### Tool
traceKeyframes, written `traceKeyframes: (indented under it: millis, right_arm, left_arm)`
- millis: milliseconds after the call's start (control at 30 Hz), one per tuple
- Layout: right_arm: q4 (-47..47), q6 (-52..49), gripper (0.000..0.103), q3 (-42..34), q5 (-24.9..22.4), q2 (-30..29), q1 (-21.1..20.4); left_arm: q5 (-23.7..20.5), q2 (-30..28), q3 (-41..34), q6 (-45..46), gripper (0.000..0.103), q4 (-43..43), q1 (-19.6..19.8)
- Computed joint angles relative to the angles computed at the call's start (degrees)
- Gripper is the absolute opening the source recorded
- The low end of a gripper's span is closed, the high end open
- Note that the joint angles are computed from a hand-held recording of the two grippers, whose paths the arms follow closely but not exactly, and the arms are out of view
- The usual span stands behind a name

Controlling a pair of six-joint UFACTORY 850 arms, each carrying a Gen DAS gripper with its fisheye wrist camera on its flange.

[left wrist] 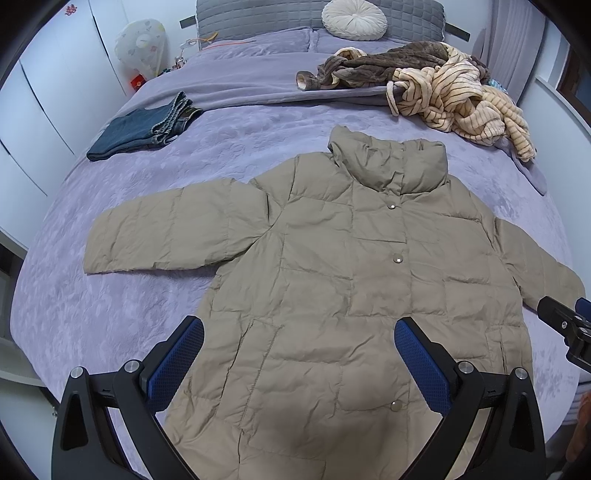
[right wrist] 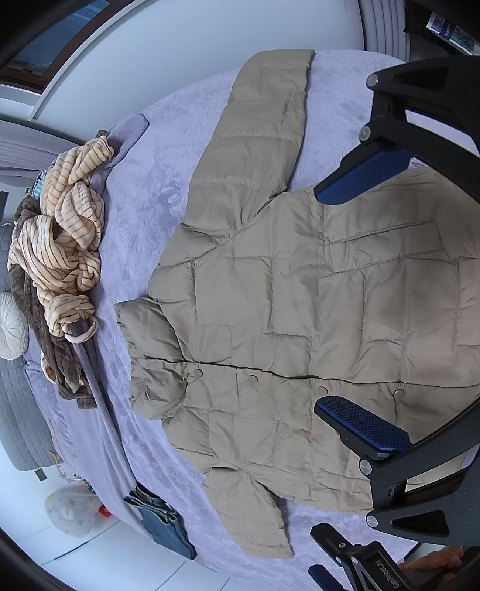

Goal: Fold large clothes

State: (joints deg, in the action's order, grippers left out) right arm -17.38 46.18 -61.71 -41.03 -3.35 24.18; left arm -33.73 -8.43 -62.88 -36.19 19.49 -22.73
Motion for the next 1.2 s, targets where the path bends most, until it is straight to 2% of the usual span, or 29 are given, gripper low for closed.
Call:
traceKeyframes:
  millis: [1200]
  right_arm:
    - [0.00,-0.01,0.103,-0.08,-0.05,-0.17,0.05]
  left_arm:
    - [-0.20,-0.01,-0.03,0.76,0.103,-0.49,0.47]
